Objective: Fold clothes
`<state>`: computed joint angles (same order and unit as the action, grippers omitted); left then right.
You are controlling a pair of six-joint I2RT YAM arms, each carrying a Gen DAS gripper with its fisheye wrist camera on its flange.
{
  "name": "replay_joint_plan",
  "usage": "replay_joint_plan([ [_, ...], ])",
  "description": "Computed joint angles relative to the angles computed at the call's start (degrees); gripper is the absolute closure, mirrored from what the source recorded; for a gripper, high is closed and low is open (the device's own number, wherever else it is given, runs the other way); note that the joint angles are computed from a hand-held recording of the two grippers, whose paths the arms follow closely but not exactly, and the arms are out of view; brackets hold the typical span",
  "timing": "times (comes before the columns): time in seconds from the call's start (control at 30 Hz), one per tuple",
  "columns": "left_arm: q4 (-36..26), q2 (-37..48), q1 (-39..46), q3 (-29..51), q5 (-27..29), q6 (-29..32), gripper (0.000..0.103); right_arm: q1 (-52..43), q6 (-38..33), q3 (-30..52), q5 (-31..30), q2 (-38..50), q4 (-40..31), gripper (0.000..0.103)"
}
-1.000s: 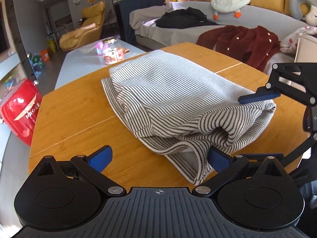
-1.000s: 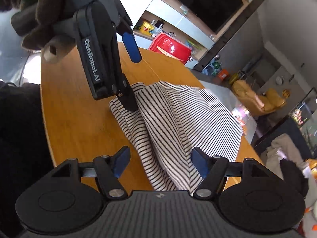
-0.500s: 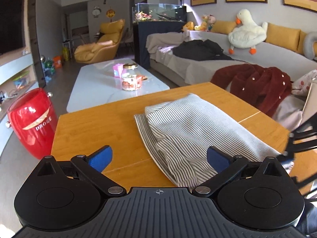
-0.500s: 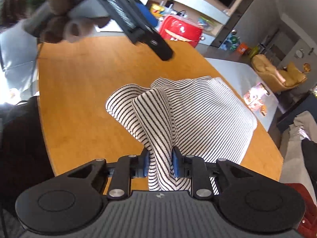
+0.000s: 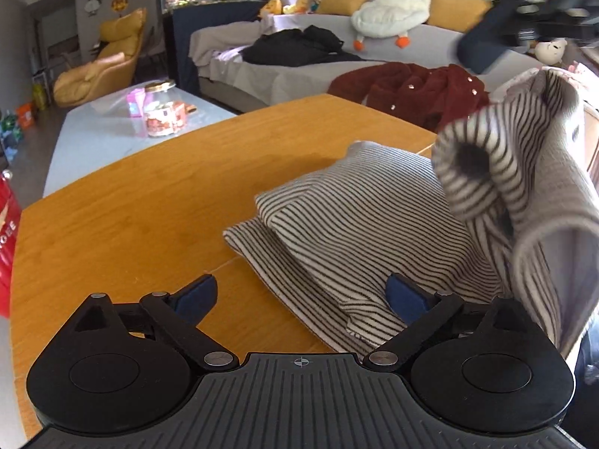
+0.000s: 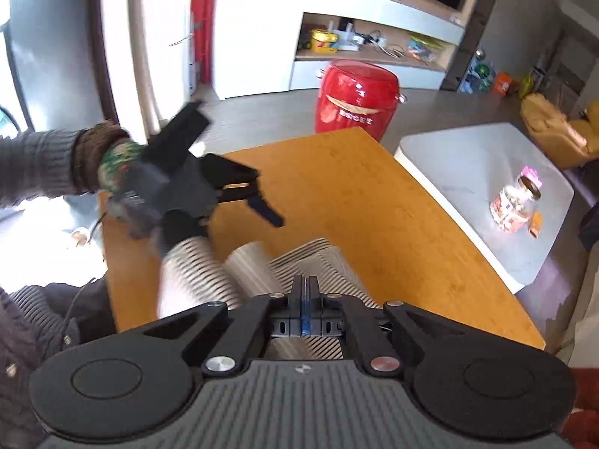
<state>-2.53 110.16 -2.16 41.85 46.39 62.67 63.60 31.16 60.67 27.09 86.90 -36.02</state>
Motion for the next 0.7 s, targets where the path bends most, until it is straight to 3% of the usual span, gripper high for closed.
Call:
replay_joint_plan([
  [0.13, -7.9, 0.0, 3.9, 3.7, 2.7, -2.2, 0.003, -11.1, -6.5, -6.4, -5.3, 4.5, 11.0, 0.103],
  [0.33, -11.1, -2.9, 4.7, 4.0, 3.2, -5.0, 0.003, -4.4, -3.7, -10.7, -3.4, 4.0, 15.1, 0.102],
  [0.4, -12.1, -3.4, 3.8, 3.0, 3.4, -3.9, 0.003, -0.5, 0.6, -11.8, -1.2, 2.1, 12.9, 0.099],
  [0.47, -10.5, -4.8, 2.5, 0.2, 3.2, -3.1, 0.003, 3.9, 5.8, -12.2, 1.6, 0.9, 9.7, 0.088],
  [0.53, -8.4, -6.4, 1.2, -3.0, 3.1, -3.7, 0.003, 8.2, 12.2, -12.0, 5.3, 1.2, 5.3, 0.059],
  [0.57, -7.0, -7.1, 0.7, -4.4, 2.7, -4.0, 0.003, 10.0, 15.9, -11.9, 6.9, 1.8, 3.3, 0.054],
  [0.7, -1.2, -9.7, -1.6, -10.2, 1.1, -5.4, 0.003, 15.2, 30.8, -13.4, 8.1, 5.6, 1.5, 0.050],
])
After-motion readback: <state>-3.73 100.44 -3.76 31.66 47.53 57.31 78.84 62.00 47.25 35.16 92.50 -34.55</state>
